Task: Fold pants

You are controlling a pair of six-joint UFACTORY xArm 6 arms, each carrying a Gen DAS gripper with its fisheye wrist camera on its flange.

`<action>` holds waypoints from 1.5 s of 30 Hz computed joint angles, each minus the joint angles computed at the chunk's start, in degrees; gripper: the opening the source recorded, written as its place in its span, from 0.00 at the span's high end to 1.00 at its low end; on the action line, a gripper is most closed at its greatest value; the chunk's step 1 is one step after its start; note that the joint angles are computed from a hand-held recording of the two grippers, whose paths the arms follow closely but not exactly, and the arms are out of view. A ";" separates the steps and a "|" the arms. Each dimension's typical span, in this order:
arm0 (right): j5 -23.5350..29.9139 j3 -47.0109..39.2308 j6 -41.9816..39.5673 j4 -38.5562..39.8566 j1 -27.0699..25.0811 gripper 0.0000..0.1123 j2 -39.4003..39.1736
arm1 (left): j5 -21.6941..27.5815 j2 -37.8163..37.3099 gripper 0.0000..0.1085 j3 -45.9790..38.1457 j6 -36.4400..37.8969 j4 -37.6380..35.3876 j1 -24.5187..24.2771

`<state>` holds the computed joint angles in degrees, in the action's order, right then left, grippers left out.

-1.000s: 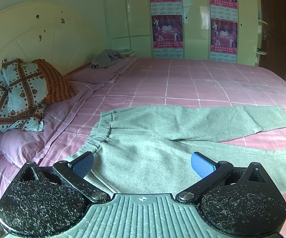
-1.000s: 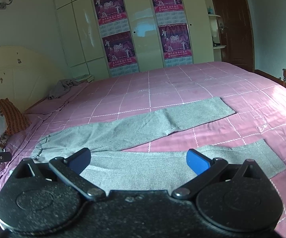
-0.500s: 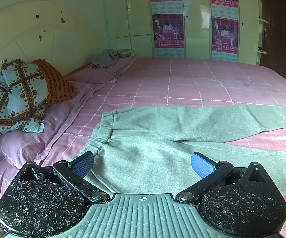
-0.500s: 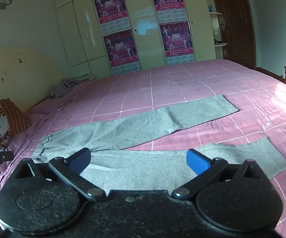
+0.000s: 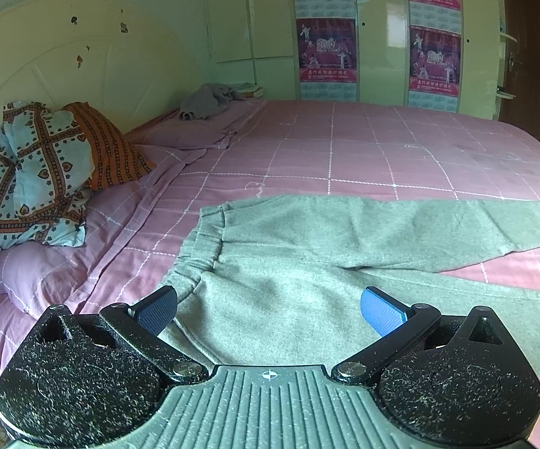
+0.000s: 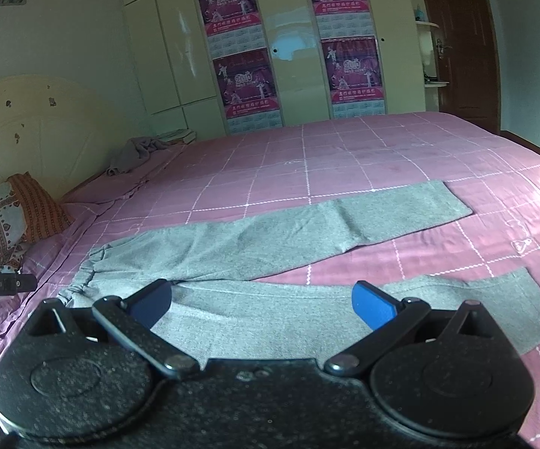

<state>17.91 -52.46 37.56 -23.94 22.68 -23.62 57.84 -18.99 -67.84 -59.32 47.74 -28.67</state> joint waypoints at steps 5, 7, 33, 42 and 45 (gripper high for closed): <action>-0.75 -1.77 -2.22 0.34 0.18 0.09 2.53 | -1.34 1.77 0.05 -1.18 1.82 -1.18 1.92; -1.57 -2.57 -3.35 1.55 0.45 0.09 3.76 | -1.96 2.58 0.05 -1.76 2.42 -1.70 2.96; -1.86 -31.12 -40.87 33.26 4.20 0.24 34.38 | -8.56 27.82 0.05 -19.89 14.78 -13.25 22.77; 8.54 -56.93 -46.96 37.71 3.41 0.25 54.32 | -4.22 46.91 0.05 -39.16 18.48 -16.78 29.08; 13.16 -66.62 -46.78 37.53 3.13 0.25 61.32 | -4.11 51.86 0.05 -44.21 20.01 -18.65 30.63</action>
<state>31.07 -119.07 -9.22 13.58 25.81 37.70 53.72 32.87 -112.06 -39.31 29.09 1.96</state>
